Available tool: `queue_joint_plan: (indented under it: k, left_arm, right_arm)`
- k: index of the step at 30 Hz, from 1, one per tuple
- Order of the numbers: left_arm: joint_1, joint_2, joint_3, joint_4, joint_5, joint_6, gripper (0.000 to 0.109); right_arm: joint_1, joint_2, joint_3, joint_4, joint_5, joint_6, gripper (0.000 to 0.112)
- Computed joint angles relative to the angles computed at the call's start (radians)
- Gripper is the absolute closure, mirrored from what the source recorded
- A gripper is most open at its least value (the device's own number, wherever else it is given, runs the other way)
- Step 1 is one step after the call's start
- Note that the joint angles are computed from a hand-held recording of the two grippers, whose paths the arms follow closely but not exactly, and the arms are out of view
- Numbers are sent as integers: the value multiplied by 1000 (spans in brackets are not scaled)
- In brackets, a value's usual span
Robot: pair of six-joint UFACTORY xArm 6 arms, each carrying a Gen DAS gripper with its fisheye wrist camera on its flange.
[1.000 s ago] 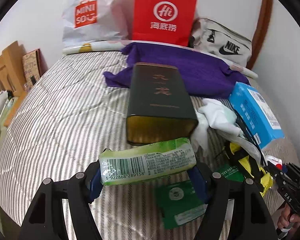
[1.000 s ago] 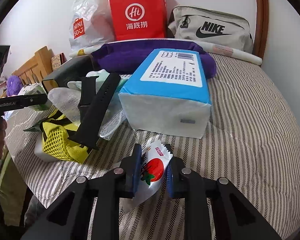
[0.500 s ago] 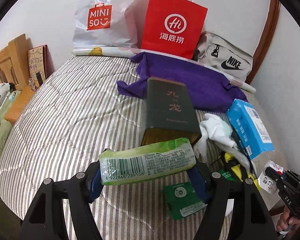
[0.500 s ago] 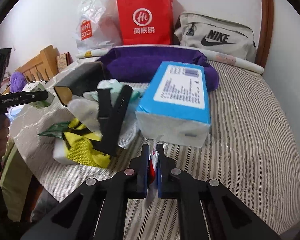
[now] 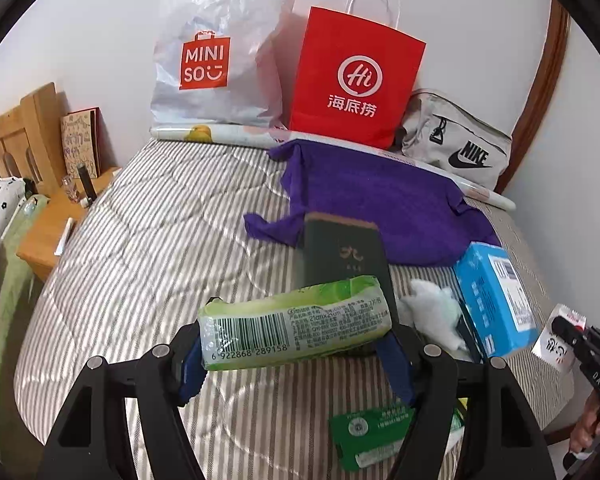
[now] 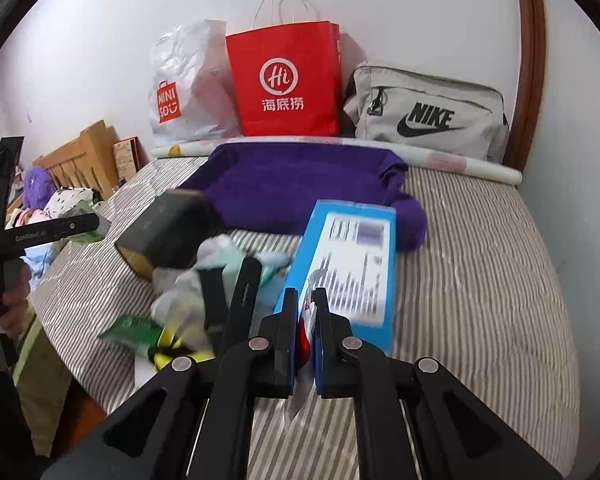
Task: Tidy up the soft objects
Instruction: 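Carry both items onto the purple towel and open both tools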
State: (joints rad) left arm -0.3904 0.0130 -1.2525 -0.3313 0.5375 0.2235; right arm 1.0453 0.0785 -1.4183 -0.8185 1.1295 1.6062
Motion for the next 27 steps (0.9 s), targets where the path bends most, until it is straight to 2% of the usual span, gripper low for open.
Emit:
queue_joint_plan:
  k: [7,14,19,23,25,27]
  left_arm:
    - [0,119,-182,60,49,-42,38]
    - [-6,284,-434,112,133,-57,38]
    - [-16,432,-648,108,221,-65,38]
    - [-23,588,-884,74,335,-70,38]
    - [-36,654,-978,110,360,-90,38]
    - [-49,755,-1136,163,416,-106,38]
  right_arm:
    - [-95,35,-70,14,-34,-126,105]
    - [-222,77,-135,40,-94,-252,105]
    - [-312,122,-168,103,-159,-339,105]
    - [-379,166,-191,182,-216,-415,105]
    - [-410,187,-196,245,-259,-464,105]
    - [-437,215,-207,310,-299,-517,105]
